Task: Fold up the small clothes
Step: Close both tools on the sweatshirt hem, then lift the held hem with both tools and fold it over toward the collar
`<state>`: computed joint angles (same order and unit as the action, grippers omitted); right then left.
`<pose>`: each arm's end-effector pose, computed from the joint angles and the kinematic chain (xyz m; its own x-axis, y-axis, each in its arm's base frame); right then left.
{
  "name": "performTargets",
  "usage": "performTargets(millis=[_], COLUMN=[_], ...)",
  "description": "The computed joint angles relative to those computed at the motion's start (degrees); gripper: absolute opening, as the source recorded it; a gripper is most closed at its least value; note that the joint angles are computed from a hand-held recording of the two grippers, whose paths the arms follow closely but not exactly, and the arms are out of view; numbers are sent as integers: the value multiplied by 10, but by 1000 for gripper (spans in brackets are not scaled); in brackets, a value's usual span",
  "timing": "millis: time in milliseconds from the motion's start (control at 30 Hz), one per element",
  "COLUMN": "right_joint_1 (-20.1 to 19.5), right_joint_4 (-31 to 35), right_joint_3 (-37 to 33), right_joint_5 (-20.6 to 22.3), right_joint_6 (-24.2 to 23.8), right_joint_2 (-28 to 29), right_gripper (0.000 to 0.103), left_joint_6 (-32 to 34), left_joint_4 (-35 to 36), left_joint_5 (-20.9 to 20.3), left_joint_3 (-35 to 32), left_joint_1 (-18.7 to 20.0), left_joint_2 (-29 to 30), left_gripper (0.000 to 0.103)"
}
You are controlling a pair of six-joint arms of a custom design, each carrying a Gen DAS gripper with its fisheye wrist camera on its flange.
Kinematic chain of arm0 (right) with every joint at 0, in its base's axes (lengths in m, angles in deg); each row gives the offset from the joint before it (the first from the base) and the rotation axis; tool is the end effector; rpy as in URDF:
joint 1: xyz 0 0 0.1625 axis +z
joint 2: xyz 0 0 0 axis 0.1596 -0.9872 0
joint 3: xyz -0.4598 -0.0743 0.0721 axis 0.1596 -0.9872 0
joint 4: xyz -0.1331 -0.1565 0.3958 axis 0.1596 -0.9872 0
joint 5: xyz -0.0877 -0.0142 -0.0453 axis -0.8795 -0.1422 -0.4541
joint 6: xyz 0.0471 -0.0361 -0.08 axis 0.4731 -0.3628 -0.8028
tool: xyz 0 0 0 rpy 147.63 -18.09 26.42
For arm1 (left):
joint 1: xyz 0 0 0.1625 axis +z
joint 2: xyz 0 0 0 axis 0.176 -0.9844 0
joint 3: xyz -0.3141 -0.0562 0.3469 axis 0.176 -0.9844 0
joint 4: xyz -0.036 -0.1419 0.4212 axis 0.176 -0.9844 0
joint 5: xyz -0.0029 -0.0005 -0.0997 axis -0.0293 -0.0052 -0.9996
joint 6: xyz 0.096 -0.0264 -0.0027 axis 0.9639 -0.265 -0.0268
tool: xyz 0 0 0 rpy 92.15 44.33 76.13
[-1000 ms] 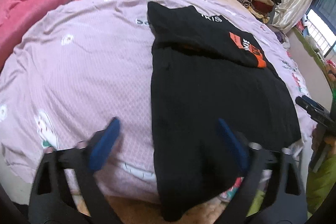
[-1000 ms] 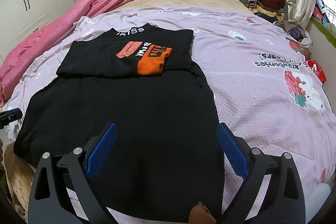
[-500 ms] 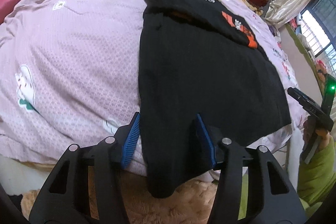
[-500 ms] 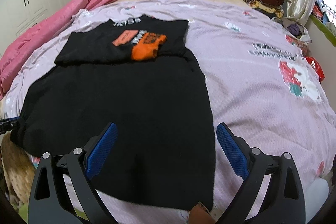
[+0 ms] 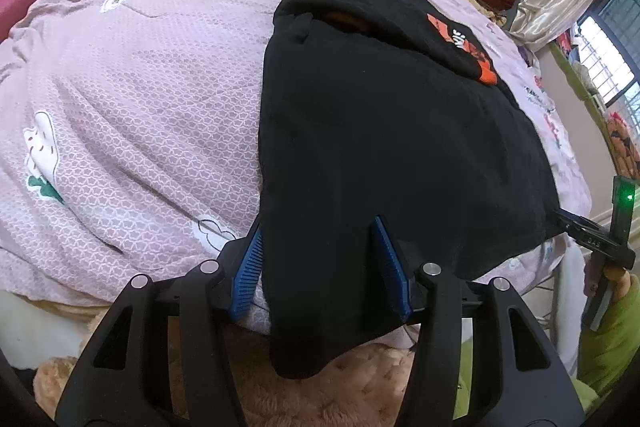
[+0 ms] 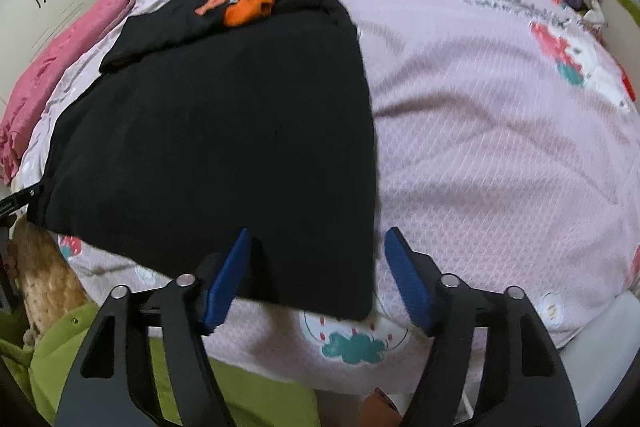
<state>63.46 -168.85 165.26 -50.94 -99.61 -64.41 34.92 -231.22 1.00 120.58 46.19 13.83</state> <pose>-0.1013 -0.6282 0.3831 -0.7948 0.1384 0.5908 -0.1650 0.8877 -0.4299 -0.2752 -0.7338 0.0118 -0.8553 0.3117 -0.4138 0.4239 0.8803 -0.2131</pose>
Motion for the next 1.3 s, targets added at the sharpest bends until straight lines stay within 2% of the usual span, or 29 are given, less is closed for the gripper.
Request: performTargets(millis=[100,133,200,267,300,367,533,733,967,1167,1300], right_joint_1=[-8,-10,-10,-8,-6,-5,-2,3,-1,4,12], right_joint_4=[7,6,-9,-18,-22,-24,-45,-78,-137,-161,-168], right_joint_3=[1,1,6,10,11,9,0,-16,-37,-70,-97], right_joint_5=[11,15,20,42,46,72,145,184,243,264,257], right_joint_6=[-1,-1,-6,-12,-16,-17,-20,-12,24,39,38], right_joint_2=[-1,-2,-5,-14,-16,-24,-33,-28,-23,-7,12], right_gripper=[65,60,18,10,8,7,7,7,7,7,7], left_joint_6=[-1,-2,-2,0,2,4,12,17,19,28,30], left_joint_4=[4,4,4,-4,-12,-26,-44,-55,-71,-75,-70], left_joint_5=[4,3,4,15,9,-6,-30,-47,-60,-62,-67], left_joint_3=[-2,-2,-2,2,5,9,8,-8,-53,-106,-142], left_joint_1=[-1,0,0,-3,-3,-2,-3,-2,0,1,3], left_joint_2=[3,3,2,0,-3,-10,-23,-26,-14,8,23], left_gripper=[44,44,43,24,8,2,2,2,2,2,2])
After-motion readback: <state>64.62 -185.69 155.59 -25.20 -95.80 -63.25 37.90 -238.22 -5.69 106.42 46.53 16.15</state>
